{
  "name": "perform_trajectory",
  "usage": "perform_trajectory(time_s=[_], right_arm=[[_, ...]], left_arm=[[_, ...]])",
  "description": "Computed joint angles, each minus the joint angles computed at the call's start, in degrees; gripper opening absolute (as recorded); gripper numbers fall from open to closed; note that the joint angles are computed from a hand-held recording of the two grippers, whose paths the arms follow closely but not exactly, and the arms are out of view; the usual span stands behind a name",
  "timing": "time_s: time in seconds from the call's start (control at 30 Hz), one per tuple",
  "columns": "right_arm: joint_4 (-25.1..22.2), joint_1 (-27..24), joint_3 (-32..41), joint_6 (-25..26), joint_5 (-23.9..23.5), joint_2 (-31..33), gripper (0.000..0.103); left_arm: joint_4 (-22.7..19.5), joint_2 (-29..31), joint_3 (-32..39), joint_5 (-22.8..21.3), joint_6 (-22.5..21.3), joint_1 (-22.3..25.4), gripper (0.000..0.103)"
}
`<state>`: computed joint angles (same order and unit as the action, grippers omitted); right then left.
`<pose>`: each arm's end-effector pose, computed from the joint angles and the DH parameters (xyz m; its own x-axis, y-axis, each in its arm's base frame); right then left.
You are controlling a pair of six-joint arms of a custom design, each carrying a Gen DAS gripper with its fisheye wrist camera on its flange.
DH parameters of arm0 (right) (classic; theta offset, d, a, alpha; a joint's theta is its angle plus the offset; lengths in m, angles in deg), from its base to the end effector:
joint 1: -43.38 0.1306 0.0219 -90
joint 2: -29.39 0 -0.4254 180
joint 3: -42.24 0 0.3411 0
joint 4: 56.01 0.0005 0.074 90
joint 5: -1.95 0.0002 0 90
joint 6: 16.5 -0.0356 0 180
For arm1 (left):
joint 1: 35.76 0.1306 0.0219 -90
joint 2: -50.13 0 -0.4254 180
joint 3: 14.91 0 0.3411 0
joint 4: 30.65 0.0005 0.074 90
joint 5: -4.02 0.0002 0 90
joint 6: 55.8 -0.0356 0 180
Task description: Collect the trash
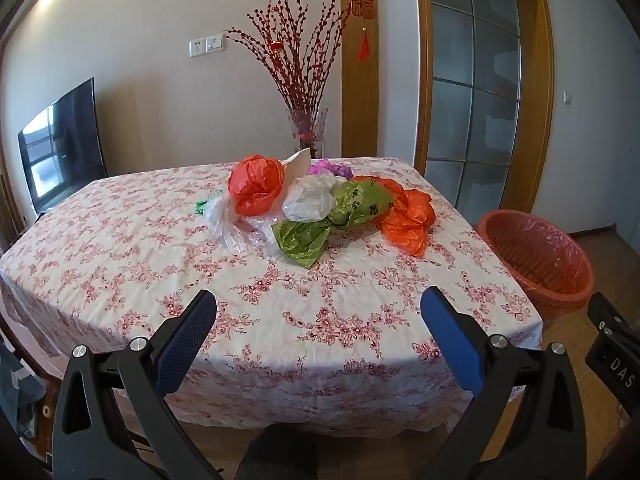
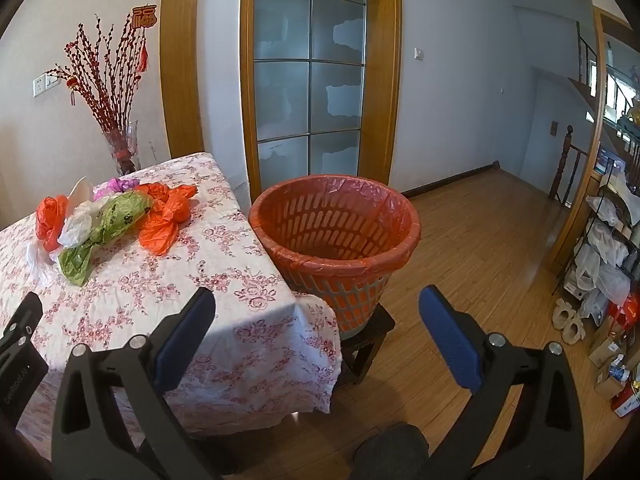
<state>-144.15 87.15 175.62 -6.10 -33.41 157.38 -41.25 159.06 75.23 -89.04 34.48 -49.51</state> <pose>0.4790 0.4180 0.4040 -0.4500 0.3572 -0.8185 0.6457 0.7633 -0.0219 0.5619 -0.1361 0.3692 -0.4776 0.1118 -0.8714 0.1898 0.9816 0.0219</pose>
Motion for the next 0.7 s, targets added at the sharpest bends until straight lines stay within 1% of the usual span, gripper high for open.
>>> perform_trajectory(time_s=[0.7], right_arm=[[0.30, 0.02, -0.27, -0.05, -0.08, -0.17, 0.099]], left_arm=[[-0.33, 0.02, 0.12, 0.07, 0.01, 0.00, 0.101]])
